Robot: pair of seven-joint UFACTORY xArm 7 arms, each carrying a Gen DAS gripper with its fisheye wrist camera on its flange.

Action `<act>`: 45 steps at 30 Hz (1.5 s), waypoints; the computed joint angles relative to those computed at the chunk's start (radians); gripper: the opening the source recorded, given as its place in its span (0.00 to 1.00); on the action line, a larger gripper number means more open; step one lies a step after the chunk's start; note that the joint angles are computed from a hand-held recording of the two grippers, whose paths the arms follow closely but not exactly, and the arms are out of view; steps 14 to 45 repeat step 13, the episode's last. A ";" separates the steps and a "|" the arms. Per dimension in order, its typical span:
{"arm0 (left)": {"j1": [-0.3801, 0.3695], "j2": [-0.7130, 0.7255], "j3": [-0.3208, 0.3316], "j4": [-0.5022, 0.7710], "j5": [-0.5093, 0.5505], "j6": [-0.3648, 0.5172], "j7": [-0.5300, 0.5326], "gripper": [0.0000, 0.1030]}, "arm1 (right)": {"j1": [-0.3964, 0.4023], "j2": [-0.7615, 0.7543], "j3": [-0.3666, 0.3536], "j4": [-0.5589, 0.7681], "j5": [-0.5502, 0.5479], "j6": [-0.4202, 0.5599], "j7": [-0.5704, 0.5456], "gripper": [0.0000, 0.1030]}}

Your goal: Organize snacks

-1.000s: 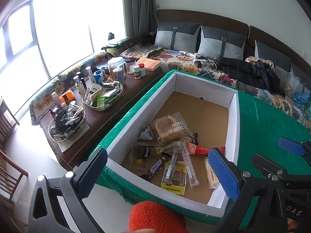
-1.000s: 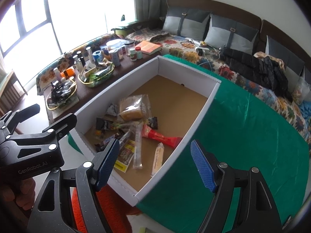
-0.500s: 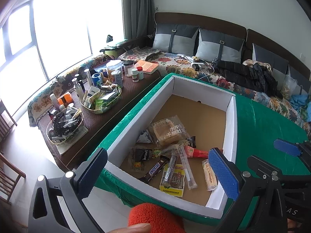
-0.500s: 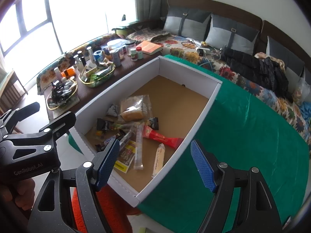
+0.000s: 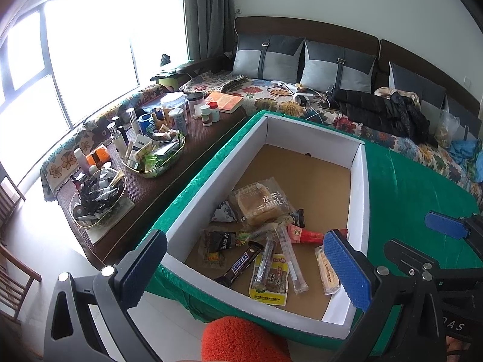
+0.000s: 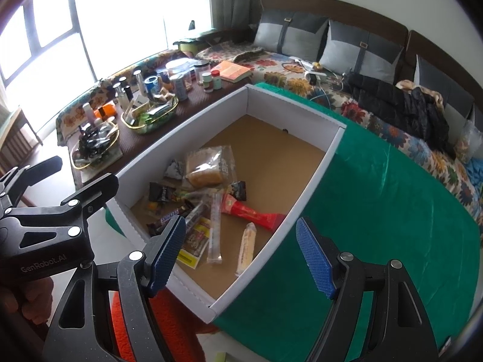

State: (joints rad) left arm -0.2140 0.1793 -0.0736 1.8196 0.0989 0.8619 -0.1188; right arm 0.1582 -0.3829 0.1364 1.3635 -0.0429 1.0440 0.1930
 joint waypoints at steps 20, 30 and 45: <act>-0.013 0.006 0.013 -0.008 0.061 -0.012 -0.052 1.00 | 0.001 0.000 -0.004 -0.005 0.005 -0.003 -0.003 0.76; -0.013 0.006 0.013 -0.008 0.061 -0.012 -0.052 1.00 | 0.001 0.000 -0.004 -0.005 0.005 -0.003 -0.003 0.76; -0.013 0.006 0.013 -0.008 0.061 -0.012 -0.052 1.00 | 0.001 0.000 -0.004 -0.005 0.005 -0.003 -0.003 0.76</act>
